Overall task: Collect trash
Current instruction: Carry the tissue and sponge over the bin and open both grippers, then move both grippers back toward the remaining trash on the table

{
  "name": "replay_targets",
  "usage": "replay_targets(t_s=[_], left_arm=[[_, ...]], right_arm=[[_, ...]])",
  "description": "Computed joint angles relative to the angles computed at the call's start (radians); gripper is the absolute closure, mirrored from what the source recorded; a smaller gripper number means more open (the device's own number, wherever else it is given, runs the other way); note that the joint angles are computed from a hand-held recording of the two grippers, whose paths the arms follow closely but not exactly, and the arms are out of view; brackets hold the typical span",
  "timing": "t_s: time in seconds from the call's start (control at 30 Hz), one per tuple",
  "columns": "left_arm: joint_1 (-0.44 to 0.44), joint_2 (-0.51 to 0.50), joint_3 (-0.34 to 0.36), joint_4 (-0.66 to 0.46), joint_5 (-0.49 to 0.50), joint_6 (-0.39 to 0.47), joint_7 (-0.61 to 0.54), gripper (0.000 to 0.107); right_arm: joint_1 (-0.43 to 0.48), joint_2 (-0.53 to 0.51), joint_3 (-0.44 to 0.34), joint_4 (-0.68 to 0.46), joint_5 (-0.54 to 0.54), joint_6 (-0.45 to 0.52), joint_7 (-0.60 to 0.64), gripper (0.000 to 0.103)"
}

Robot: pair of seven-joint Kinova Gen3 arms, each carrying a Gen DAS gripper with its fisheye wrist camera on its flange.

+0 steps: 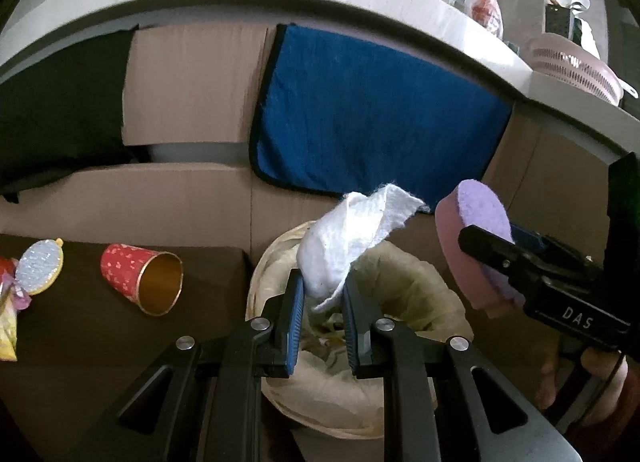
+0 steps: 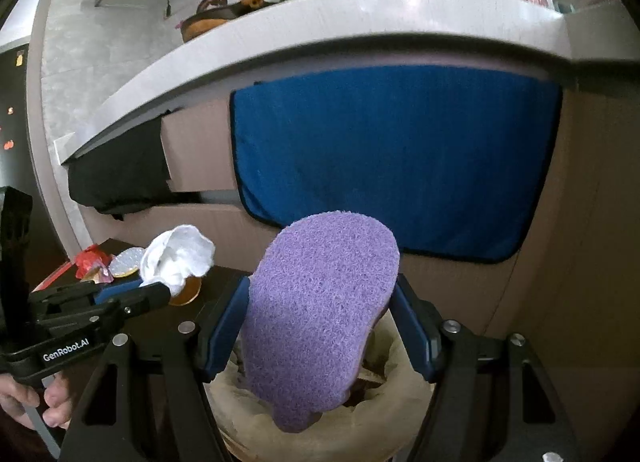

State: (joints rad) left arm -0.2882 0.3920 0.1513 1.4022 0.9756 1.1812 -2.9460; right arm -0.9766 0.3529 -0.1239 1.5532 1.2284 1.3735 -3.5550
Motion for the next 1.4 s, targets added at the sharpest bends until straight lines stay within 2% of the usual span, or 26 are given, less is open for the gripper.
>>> replay_targets(t_s=[0.23, 0.3, 0.33, 0.4, 0.47, 0.67, 0.8, 1.0, 1.1, 1.3, 1.4], left_arm=[[0.026, 0.058, 0.011, -0.062, -0.062, 0.023, 0.081, 0.089], [0.026, 0.089, 0.02, -0.098, -0.074, 0.055, 0.112, 0.087], [0.028, 0.109, 0.023, -0.129, -0.087, 0.08, 0.142, 0.084], [0.027, 0.144, 0.033, -0.182, -0.102, 0.123, 0.19, 0.066], [0.011, 0.172, 0.049, -0.22, -0.094, 0.159, 0.217, 0.061], [-0.021, 0.183, 0.056, -0.254, -0.083, 0.171, 0.258, 0.061], [-0.043, 0.206, 0.049, -0.3, -0.098, 0.189, 0.316, 0.061], [-0.092, 0.225, 0.048, -0.326, -0.113, 0.185, 0.328, 0.061], [-0.115, 0.245, 0.05, -0.356, -0.115, 0.195, 0.353, 0.061], [-0.157, 0.278, 0.054, -0.408, -0.129, 0.188, 0.344, 0.061], [-0.187, 0.3, 0.054, -0.441, -0.138, 0.175, 0.328, 0.061]], right_arm=[[0.025, 0.007, 0.006, 0.01, -0.015, -0.046, -0.011, 0.036], [0.032, 0.006, 0.008, 0.018, -0.017, -0.064, -0.022, 0.035], [0.036, 0.006, 0.01, 0.021, -0.02, -0.07, -0.028, 0.035], [0.042, 0.004, 0.013, 0.025, -0.023, -0.08, -0.041, 0.035], [0.045, 0.005, 0.016, 0.026, -0.027, -0.079, -0.055, 0.034], [0.053, 0.008, 0.015, 0.024, -0.034, -0.09, -0.063, 0.033], [0.067, 0.006, 0.018, 0.024, -0.033, -0.137, -0.057, 0.032], [0.066, 0.008, 0.026, 0.032, 0.002, -0.163, -0.114, 0.031], [0.07, 0.028, 0.029, -0.014, -0.024, -0.145, -0.059, 0.031], [0.067, 0.037, 0.039, -0.048, -0.035, -0.202, -0.003, 0.031], [0.042, 0.082, 0.052, -0.118, -0.043, -0.159, 0.08, 0.033]])
